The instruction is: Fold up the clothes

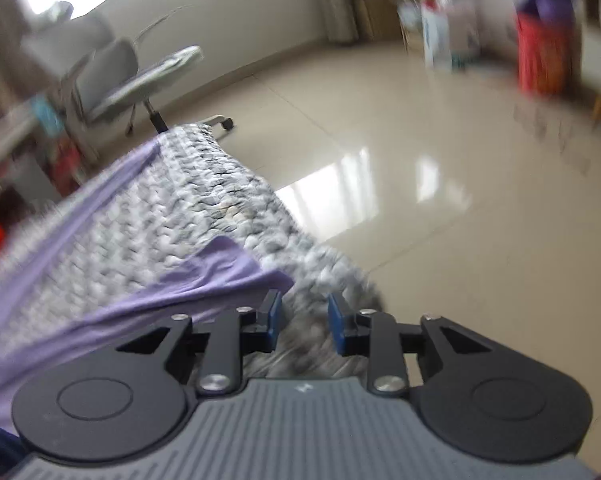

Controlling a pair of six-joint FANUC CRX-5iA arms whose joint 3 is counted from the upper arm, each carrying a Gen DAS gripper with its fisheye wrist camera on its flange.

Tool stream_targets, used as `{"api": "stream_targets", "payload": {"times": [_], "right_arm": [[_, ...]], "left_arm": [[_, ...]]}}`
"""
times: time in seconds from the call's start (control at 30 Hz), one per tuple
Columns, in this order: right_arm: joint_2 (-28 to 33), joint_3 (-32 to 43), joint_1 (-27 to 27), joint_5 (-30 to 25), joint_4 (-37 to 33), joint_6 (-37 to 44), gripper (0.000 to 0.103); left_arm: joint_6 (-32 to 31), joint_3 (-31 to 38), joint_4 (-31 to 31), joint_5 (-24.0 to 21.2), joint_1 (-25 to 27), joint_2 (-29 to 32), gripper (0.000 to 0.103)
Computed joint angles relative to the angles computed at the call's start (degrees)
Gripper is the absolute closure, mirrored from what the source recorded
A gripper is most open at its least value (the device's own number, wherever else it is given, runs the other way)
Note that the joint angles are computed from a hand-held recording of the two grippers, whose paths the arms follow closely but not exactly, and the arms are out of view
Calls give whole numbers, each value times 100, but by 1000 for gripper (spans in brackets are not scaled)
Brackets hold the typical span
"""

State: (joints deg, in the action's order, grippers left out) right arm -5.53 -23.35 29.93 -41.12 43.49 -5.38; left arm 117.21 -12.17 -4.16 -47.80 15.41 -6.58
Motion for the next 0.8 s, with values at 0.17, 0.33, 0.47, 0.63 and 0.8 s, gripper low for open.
{"api": "stream_targets", "payload": {"times": [0.17, 0.33, 0.47, 0.63, 0.8], "right_arm": [[-40, -232, -159, 831, -35, -658, 71], [143, -245, -394, 1339, 48, -1382, 72], [328, -92, -391, 1180, 174, -1541, 84], [150, -234, -328, 833, 1287, -2269, 101], [54, -243, -451, 937, 1755, -2609, 101]], "left_arm": [[0, -1, 92, -10, 37, 7, 93], [-47, -43, 253, 2, 112, -1, 93], [-28, -15, 281, -37, 122, 13, 93], [-15, -100, 678, -81, 293, -76, 97], [-10, -97, 748, -22, 291, -180, 98]]}}
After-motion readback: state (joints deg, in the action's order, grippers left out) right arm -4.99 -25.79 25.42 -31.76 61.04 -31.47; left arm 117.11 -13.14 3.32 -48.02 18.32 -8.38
